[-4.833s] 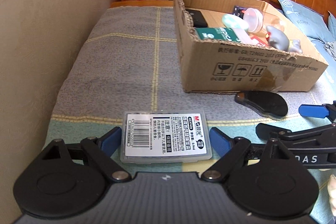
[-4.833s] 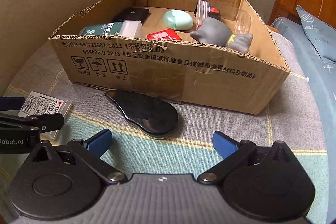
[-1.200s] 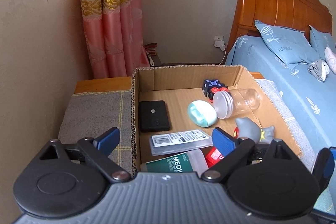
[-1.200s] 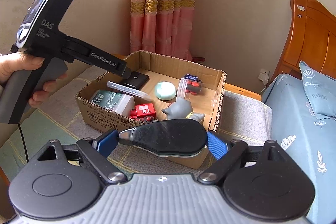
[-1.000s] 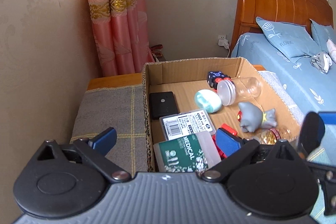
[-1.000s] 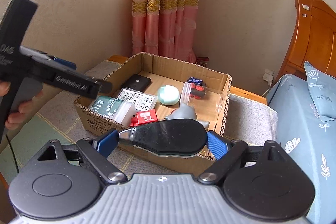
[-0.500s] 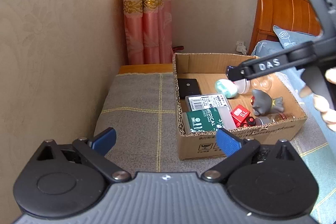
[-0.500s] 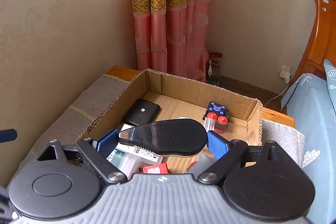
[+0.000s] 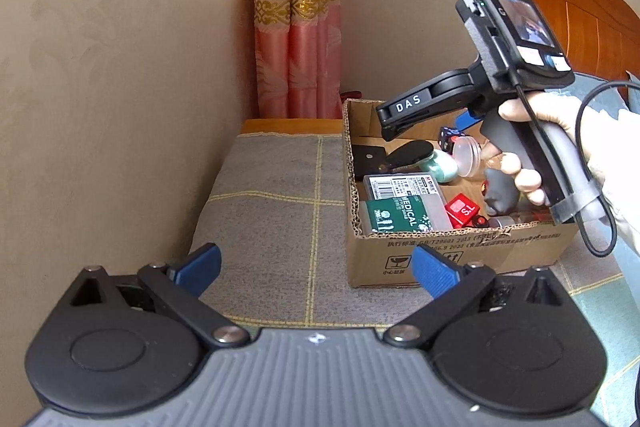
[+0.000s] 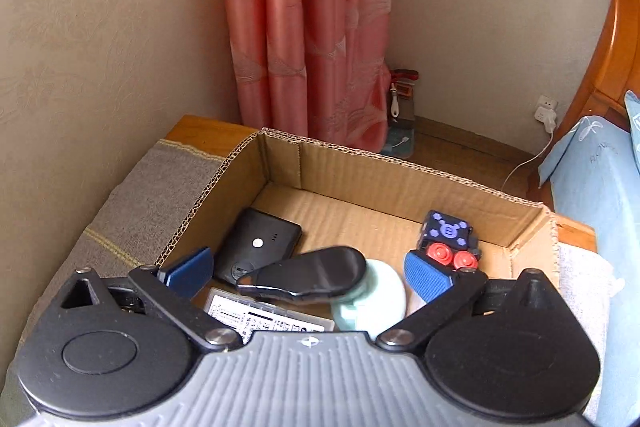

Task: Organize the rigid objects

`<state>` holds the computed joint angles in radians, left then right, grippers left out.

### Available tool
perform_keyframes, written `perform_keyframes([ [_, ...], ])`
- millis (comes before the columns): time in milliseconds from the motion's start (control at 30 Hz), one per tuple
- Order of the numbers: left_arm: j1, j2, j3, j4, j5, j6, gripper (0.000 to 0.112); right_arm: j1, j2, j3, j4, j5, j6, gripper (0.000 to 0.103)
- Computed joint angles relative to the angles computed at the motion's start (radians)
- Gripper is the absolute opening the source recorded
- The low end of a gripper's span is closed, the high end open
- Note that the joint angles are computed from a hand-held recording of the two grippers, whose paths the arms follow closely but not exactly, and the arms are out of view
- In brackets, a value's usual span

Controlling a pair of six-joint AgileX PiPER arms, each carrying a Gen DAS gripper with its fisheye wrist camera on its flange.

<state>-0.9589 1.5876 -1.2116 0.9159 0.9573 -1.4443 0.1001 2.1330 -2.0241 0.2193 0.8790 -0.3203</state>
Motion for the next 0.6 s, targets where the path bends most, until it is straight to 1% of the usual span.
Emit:
perform_keyframes([
  [133, -0.001, 0.003, 0.002, 0.013, -0.01, -0.02, 0.101, -0.006, -0.061, 0.072, -0.032, -0.023, 0.006, 0.103],
  [267, -0.013, -0.005, 0.011, 0.036, -0.01, -0.046, 0.101, -0.016, -0.133, 0.147, -0.041, -0.023, 0.001, 0.103],
  [367, -0.035, 0.005, 0.0, 0.065, 0.032, -0.054, 0.101, -0.022, -0.204, 0.228, -0.058, -0.039, -0.002, 0.103],
  [467, -0.062, 0.03, -0.024, 0.093, 0.092, -0.055, 0.101, -0.02, -0.291, 0.326, -0.113, -0.053, 0.033, 0.103],
  [500, -0.066, 0.032, -0.027, 0.094, 0.098, -0.052, 0.101, -0.02, -0.333, 0.374, -0.138, -0.063, 0.046, 0.103],
  [533, -0.068, 0.033, -0.031, 0.092, 0.098, -0.05, 0.101, -0.018, -0.373, 0.425, -0.163, -0.081, 0.065, 0.103],
  [600, -0.073, 0.04, -0.045, 0.083, 0.107, -0.046, 0.101, -0.023, -0.472, 0.557, -0.194, -0.144, 0.089, 0.103],
])
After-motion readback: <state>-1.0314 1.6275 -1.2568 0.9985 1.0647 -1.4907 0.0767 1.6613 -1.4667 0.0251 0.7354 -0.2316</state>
